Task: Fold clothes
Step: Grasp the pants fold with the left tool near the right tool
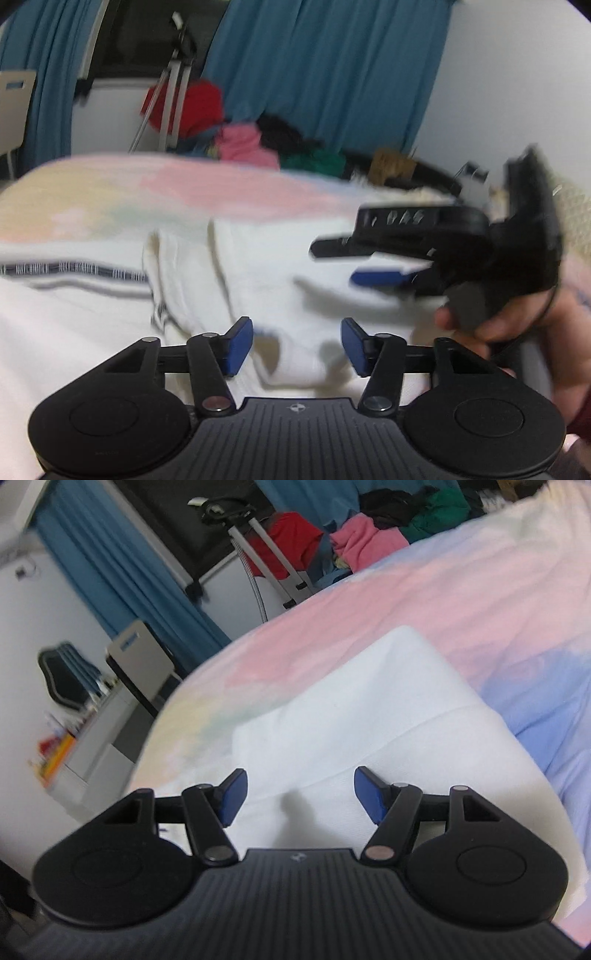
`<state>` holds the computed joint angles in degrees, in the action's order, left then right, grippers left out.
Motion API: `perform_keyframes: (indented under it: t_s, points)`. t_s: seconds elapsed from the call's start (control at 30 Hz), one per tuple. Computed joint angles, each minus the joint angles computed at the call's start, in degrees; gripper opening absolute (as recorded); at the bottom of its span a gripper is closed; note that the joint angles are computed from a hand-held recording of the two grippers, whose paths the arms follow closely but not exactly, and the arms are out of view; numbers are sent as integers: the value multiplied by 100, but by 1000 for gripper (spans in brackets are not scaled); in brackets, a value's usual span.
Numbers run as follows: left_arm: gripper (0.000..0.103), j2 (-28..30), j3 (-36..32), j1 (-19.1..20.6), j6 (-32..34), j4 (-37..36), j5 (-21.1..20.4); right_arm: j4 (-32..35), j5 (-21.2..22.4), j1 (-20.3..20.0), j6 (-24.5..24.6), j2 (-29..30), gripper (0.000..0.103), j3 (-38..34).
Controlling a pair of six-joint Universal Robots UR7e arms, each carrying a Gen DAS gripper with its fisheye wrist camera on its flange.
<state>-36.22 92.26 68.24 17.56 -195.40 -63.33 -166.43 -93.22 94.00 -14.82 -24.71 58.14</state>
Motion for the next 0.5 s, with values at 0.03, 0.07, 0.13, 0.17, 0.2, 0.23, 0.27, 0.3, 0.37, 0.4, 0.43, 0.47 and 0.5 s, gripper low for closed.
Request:
perform_keyframes:
  t_s: [0.03,0.07,0.13,0.17,0.2,0.23,0.27,0.3,0.37,0.4,0.43,0.47,0.5]
  points:
    - [43,22,-47,23,-100,123,26,-79,-84,21,-108,-8,66,73]
    - [41,5,-65,61,-280,224,-4,-142,-173,47,-234,-13,66,128]
    - [33,-39,-73,140,-683,280,-182,-244,-358,108,-521,-14,66,201]
    - [25,-70,-79,182,-855,289,-318,-296,-450,138,-665,-13,66,235]
    - [24,-90,-74,203,-953,276,-405,-349,-542,169,-809,-12,66,269]
    - [22,-103,-62,202,-990,239,-443,-321,-647,199,-986,39,66,191]
    - [19,-115,-51,201,-1027,201,-480,-221,-765,229,-1190,134,66,12]
    - [16,-127,-36,192,-1043,173,-526,-193,-890,258,-1378,222,65,-120]
    - [12,-191,3,109,-1099,174,-531,-303,-1034,296,-1620,276,65,-138]
    - [12,-246,81,75,-1122,125,-574,-307,-1068,303,-1664,293,65,-166]
    - [11,-317,181,39,-1163,79,-633,-344,-1097,315,-1685,276,65,-136]
    - [11,-398,291,0,-1261,65,-662,-412,-1119,330,-1683,226,65,-48]
    - [10,-478,399,-36,-1389,114,-665,-480,-1142,345,-1682,177,65,38]
